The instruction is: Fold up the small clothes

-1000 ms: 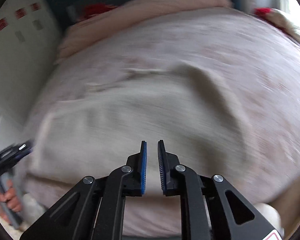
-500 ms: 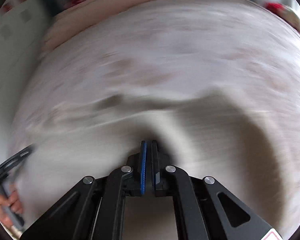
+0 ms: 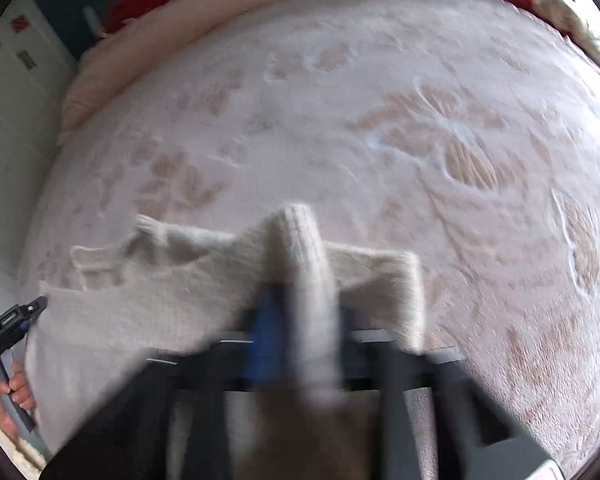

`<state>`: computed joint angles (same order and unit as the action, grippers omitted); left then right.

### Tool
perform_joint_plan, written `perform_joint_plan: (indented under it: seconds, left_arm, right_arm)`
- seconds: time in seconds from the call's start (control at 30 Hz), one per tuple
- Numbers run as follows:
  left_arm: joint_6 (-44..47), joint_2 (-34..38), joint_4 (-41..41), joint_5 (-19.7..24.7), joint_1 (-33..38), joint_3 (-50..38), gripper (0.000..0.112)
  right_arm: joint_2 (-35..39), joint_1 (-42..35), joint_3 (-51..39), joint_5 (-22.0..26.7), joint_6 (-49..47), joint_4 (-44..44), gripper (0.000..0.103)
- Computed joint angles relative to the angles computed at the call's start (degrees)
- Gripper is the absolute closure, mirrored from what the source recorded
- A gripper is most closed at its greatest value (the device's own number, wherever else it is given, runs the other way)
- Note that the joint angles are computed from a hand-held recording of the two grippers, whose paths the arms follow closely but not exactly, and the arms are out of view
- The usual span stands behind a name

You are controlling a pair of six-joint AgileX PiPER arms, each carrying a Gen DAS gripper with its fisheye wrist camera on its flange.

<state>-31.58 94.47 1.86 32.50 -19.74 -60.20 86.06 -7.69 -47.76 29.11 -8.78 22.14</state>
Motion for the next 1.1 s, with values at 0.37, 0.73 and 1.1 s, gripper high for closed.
perform_joint_plan:
  seconds: [0.37, 0.73, 1.1]
  left_arm:
    - [-3.85, 1.58, -0.13, 3.67, 5.90, -3.23, 0.108]
    - [3.33, 1.74, -1.85, 6.84, -0.39, -6.92, 0.049]
    - [0.00, 7.31, 3.47, 6.80, 2.11, -13.04, 0.103]
  right_arm:
    - [3.21, -5.42, -0.20, -2.50, -1.37, 2.05, 0.084]
    - [-1.42, -4.67, 1.07, -0.19, -1.37, 2.56, 0.056]
    - [4.56, -4.37, -2.76, -3.71, -3.24, 5.68, 0.095]
